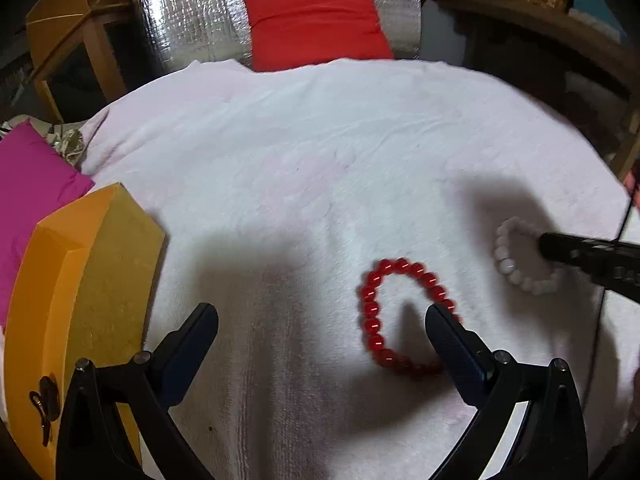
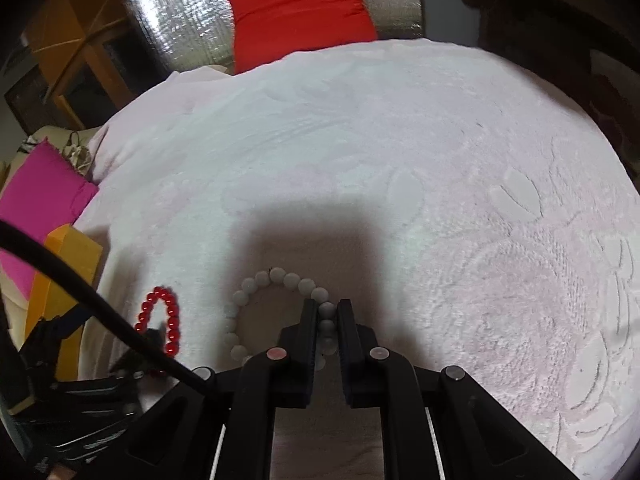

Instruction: Organize jewelry

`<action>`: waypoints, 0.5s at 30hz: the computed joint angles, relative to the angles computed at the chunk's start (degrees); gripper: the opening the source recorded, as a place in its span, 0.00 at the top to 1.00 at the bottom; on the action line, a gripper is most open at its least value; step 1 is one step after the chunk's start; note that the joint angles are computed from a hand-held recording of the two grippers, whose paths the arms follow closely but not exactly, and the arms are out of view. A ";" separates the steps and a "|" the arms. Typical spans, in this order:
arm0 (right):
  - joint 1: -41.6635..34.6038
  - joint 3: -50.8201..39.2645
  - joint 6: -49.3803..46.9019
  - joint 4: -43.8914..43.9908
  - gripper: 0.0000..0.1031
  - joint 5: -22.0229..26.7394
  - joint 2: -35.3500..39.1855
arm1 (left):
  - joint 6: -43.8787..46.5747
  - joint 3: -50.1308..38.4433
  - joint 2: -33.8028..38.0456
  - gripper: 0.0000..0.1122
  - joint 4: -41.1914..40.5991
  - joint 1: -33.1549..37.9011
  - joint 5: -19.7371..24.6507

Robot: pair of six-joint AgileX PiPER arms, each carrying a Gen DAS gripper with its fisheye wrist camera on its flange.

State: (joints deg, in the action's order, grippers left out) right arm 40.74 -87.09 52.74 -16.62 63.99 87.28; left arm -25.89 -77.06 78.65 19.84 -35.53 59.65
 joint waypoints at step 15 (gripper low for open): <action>-0.99 2.89 -1.34 1.25 0.89 -1.25 -2.40 | 8.66 -0.33 2.04 0.41 -13.42 2.79 -3.48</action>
